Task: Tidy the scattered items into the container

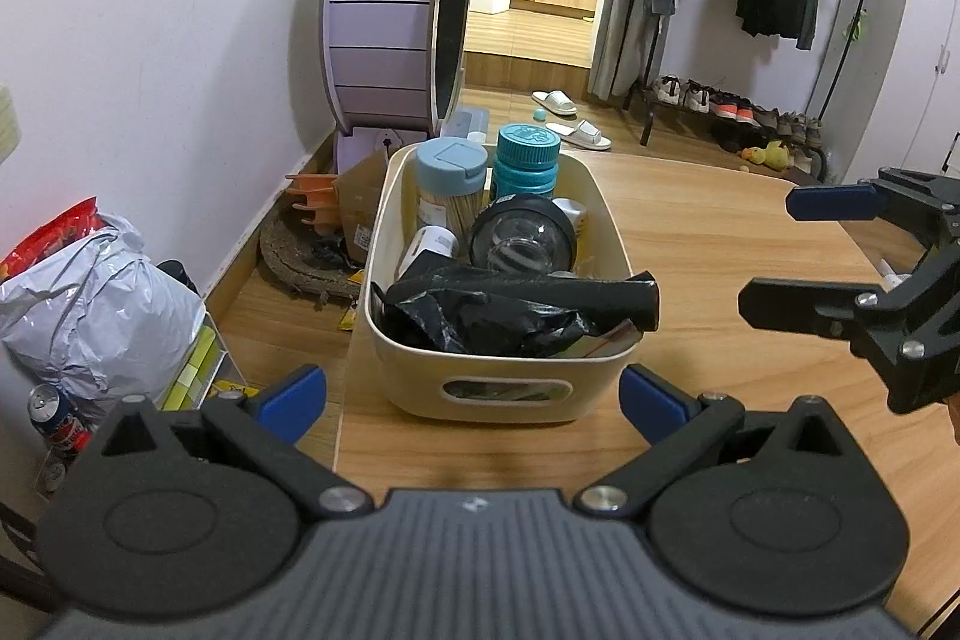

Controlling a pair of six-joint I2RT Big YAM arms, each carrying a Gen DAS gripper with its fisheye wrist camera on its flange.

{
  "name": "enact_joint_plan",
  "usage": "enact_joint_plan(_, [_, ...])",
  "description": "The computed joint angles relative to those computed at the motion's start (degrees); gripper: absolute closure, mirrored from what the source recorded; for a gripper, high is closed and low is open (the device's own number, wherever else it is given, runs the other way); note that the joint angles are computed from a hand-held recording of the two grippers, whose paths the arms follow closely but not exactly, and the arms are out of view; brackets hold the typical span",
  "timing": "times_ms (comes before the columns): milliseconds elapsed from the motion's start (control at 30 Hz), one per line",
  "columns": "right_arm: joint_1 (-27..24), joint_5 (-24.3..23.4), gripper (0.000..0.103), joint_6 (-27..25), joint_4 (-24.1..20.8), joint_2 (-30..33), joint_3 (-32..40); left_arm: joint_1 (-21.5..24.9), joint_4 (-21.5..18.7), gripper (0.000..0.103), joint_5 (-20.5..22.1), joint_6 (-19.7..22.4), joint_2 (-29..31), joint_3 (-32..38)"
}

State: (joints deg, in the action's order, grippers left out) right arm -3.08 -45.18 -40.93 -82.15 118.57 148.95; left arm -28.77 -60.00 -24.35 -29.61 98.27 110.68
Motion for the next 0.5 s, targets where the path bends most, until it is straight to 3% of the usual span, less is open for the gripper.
enact_joint_plan(500, [0.3, 1.3, 0.0, -4.1, -5.4, 1.8, 3.7, 0.0, -0.5, 0.0, -0.2, 0.1, 0.0, 0.0])
